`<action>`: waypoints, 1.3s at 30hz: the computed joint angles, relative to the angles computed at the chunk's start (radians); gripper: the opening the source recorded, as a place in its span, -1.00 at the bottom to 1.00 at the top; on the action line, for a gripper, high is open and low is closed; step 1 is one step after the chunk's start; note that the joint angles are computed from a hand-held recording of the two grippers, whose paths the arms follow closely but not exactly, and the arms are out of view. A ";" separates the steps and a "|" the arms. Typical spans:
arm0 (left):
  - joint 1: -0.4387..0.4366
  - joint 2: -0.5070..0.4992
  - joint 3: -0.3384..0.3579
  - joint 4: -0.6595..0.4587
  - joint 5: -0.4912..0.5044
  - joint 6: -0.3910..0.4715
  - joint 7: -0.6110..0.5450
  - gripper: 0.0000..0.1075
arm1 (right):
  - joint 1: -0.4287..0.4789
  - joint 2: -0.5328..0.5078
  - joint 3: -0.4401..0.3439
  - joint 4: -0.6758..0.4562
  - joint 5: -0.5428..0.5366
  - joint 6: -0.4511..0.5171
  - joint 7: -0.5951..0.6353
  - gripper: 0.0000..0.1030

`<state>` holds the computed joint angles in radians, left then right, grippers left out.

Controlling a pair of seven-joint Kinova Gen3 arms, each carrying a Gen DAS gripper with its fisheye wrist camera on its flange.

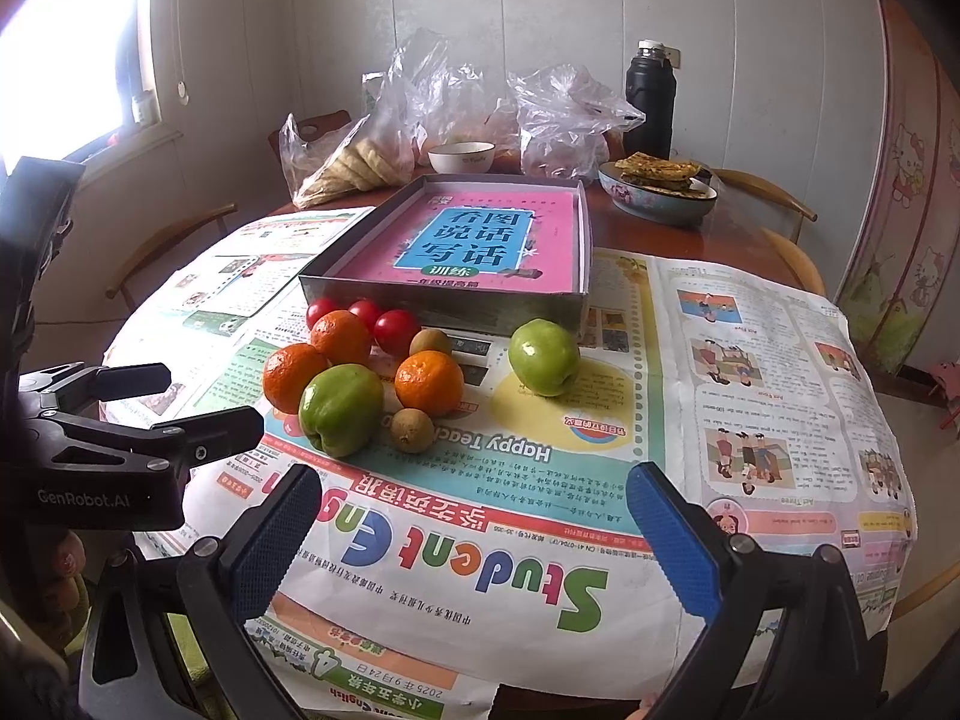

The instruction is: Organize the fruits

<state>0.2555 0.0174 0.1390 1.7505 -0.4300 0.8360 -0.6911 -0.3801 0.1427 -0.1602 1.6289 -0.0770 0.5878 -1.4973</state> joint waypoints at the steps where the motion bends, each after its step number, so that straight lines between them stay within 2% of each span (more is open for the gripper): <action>1: 0.000 -0.002 0.000 0.002 0.001 0.000 -0.001 0.90 | 0.000 0.000 0.000 0.000 0.000 0.000 0.000 0.99; 17: -0.023 -0.001 -0.014 0.009 0.043 -0.022 -0.046 0.90 | 0.000 0.014 -0.001 -0.014 -0.010 0.013 0.015 0.99; 25: -0.079 0.009 -0.047 0.010 0.146 -0.048 -0.153 0.90 | -0.001 0.043 0.011 -0.049 0.007 0.025 0.004 0.99; 30: -0.127 0.030 -0.068 -0.002 0.295 -0.078 -0.298 0.89 | 0.000 0.090 0.024 -0.104 0.043 0.047 -0.009 0.99; 35: -0.164 0.062 -0.077 -0.020 0.416 -0.085 -0.413 0.64 | -0.014 0.143 0.051 -0.169 0.104 0.075 -0.047 0.99; 37: -0.171 0.064 -0.081 -0.017 0.442 -0.098 -0.435 0.60 | -0.011 0.170 0.055 -0.201 0.112 0.095 -0.048 0.99; 39: -0.173 0.071 -0.090 -0.027 0.460 -0.091 -0.462 0.46 | -0.001 0.202 0.050 -0.244 0.103 0.128 -0.034 0.99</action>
